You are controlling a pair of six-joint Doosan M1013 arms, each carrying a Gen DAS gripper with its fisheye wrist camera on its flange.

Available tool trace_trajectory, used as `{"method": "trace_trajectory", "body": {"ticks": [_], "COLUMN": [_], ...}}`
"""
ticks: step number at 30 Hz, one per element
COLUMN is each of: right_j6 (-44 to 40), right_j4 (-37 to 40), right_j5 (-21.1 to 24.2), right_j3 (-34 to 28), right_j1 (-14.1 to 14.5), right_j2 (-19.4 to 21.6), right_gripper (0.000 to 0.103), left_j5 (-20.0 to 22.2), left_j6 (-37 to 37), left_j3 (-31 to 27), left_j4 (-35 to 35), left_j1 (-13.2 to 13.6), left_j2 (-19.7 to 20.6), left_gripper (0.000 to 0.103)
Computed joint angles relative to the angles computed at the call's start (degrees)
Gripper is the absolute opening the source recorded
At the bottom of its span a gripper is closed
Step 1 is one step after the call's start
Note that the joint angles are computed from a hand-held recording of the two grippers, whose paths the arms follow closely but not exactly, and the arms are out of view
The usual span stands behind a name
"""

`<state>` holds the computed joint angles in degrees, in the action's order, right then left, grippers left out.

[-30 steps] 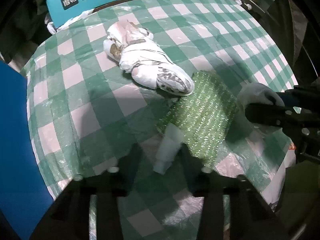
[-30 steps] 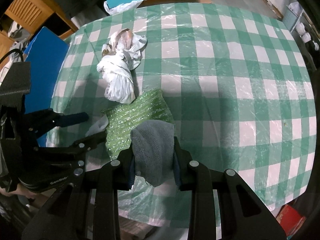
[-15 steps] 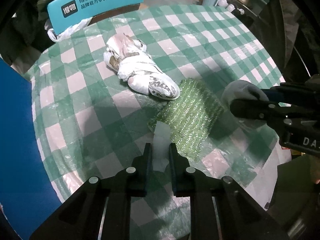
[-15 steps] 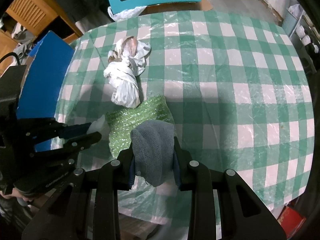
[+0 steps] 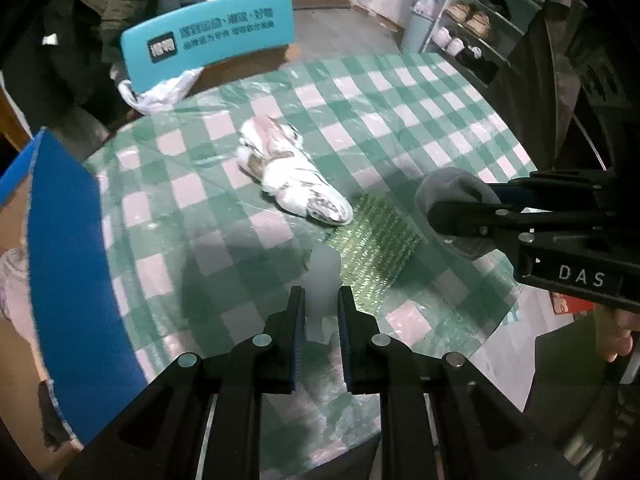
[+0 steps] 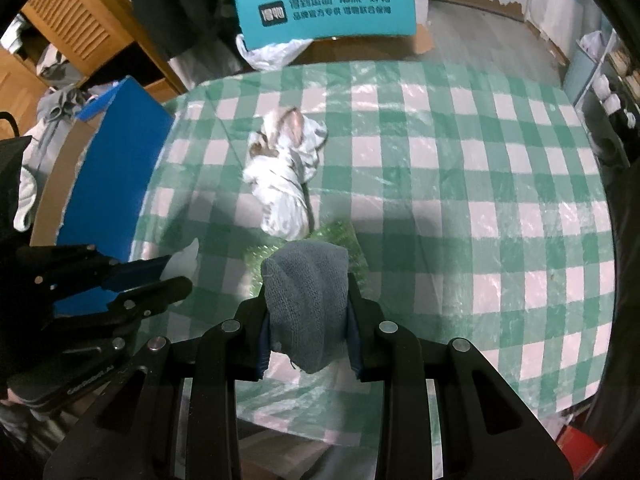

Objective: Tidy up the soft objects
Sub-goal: 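Carry the small grey sock with right gripper while left gripper carries the white piece to the box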

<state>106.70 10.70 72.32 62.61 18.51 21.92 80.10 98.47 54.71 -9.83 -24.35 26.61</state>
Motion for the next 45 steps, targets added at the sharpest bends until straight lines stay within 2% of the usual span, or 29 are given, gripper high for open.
{"method": "trace_trajectory", "body": {"ticks": [22,45], "right_j6": [-2.5,-4.2], "right_j4": [-0.4,1.1], "right_j5": [-0.3,4.1], "right_j3": [-10.1,-25.0], "right_j1": [3.9,7.6], "right_j2": [3.1,11.0], "right_gripper": [0.028,0.028], "left_j5": [-3.3,-6.0], "left_j6": [-0.8,-2.3], "left_j3": [1.1,2.8], "left_j4": [0.6,0.5], "left_j1": [3.7,8.6], "left_j2": [-4.0,-6.5], "left_gripper": [0.016,0.016]}}
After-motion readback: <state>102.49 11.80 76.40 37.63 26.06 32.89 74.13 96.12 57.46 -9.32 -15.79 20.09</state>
